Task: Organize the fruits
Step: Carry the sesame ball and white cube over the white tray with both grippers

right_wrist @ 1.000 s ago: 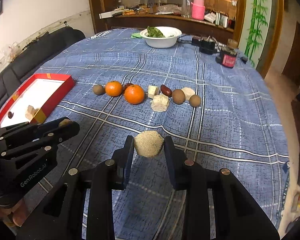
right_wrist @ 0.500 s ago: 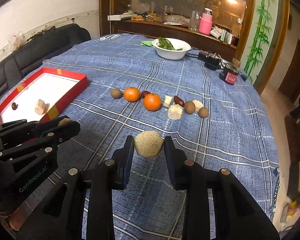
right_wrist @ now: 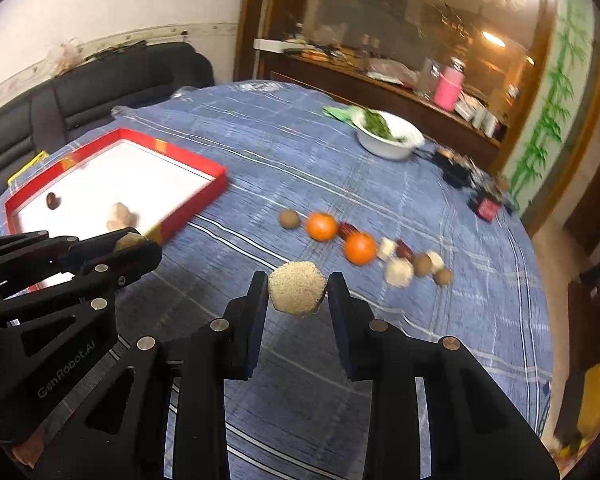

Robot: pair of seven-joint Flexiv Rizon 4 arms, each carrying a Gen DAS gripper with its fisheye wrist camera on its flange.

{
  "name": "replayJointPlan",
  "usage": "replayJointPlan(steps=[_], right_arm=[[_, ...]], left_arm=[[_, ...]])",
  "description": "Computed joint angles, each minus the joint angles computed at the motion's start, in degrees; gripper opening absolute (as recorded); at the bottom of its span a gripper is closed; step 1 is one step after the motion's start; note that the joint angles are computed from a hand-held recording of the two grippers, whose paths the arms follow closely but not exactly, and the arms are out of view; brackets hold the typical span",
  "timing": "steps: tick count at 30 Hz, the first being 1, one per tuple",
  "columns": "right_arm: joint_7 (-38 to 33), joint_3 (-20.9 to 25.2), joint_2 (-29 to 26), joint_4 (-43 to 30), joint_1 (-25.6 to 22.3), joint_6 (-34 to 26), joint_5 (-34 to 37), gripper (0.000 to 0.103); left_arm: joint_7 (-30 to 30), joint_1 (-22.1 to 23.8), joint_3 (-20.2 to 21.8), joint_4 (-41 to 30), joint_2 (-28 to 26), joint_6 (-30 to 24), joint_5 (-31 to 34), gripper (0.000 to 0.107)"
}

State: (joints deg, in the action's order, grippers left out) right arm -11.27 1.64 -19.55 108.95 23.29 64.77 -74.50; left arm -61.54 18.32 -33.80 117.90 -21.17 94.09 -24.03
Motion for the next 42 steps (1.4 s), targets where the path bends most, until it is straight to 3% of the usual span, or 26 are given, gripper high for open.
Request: replayJointPlan(steps=[7, 19, 24, 28, 42], right_arm=[[-10.61, 0.59, -5.0, -7.09, 3.94, -1.71, 4.63, 0.029], [-40.96, 2.27, -15.97, -24.77, 11.44, -10.02, 25.64, 0.03], [-50.36, 1.8, -20.31, -32.34, 14.01, -15.63, 32.55, 0.03], [-53.97, 0.72, -22.84, -36.58, 15.45, -18.45, 36.06, 0.03], [-58.63, -1.47, -26.93, -42.94, 17.53, -23.26, 39.46, 0.03]], left_arm=[[-3.78, 0.13, 5.59, 0.26, 1.05, 1.76, 0.0, 0.014], [-9.43, 2.35, 11.31, -0.59, 0.32, 1.99, 0.25, 0.014], [-10.87, -0.87, 17.08, -3.72, -1.51, 0.56, 1.01, 0.014], [-12.47, -5.56, 24.07, -6.81, -3.13, -0.91, 2.27, 0.014], [-12.82, -7.04, 26.97, -11.04, -6.24, -3.23, 2.83, 0.014]])
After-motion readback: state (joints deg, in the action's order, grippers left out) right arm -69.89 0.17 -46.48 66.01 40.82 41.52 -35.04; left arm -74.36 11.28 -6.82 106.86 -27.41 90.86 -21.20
